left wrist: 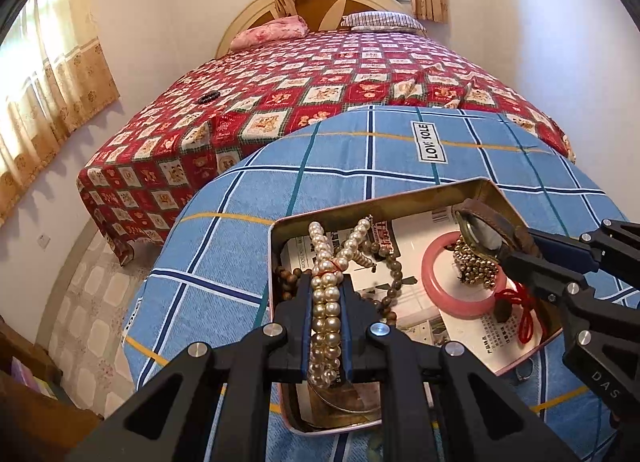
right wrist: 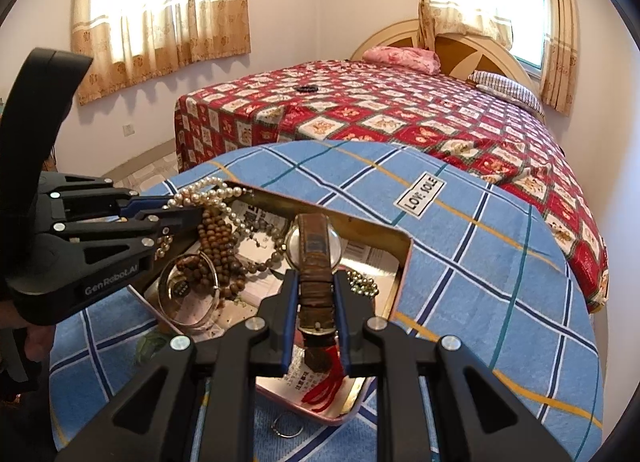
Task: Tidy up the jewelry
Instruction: 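Open both grippers to release the pearls and watch into the tin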
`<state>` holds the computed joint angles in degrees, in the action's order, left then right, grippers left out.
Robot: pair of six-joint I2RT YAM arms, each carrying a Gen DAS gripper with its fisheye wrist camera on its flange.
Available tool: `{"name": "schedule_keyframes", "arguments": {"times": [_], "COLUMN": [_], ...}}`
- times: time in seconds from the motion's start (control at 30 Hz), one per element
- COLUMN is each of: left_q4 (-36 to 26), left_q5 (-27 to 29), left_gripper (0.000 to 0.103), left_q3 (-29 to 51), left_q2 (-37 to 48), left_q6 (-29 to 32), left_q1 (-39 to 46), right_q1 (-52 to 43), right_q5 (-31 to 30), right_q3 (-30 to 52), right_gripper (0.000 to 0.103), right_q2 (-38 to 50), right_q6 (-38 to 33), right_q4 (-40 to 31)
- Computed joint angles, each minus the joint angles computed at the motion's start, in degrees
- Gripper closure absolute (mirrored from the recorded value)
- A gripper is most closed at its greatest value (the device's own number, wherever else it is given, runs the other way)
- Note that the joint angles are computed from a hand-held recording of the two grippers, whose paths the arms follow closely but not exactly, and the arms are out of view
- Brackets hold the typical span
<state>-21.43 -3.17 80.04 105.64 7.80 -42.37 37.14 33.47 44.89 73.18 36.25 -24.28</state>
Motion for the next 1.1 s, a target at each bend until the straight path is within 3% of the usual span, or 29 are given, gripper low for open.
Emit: {"name": "schedule_keyframes", "arguments": {"times": [0.63,0.73,0.8,0.83,0.87,1.1], "left_q4": [-0.59,0.68,2.43,3.76,4.68,4.75], "left_q5": [0.17,-0.34,-1.22,-1.69,-1.9,-2.84], "left_gripper": [0.089,0.066,0.036,0.031,0.026,0.026], "left_q3": [0.4,-1.52,-3.61,-5.08,-6.42,-12.71], "left_q2": [0.98,-0.69,-2.52,-3.72,-4.94,-10.38], "left_q6": [0.73,0.32,-0.22,-0.38,-0.4,-0.85], "left_q1": [-0.82,-0.68,-0.54,-0.49,-0.38,-0.26], "right_q1": [0.51,2.08,3.58,4.4,4.66,8.88], "right_q5": [-3.09,-2.42,-0.34,0.72,1.07,5.42], "right_q3": [-1.67,-3.01,-3.27,-3.73,-4.05,-6.46], "right_gripper": [0.082,0.077,0.067,0.066,0.066,0.063], "right_q2": [1.62,-0.31,-1.22,-2.21,-2.87,-10.1], "right_q6": [0.05,-0.14,0.75,1.78,2.54,15.27], "right_q4": [2.32,2.78,1.3,0.2,-0.44,-12.1]}}
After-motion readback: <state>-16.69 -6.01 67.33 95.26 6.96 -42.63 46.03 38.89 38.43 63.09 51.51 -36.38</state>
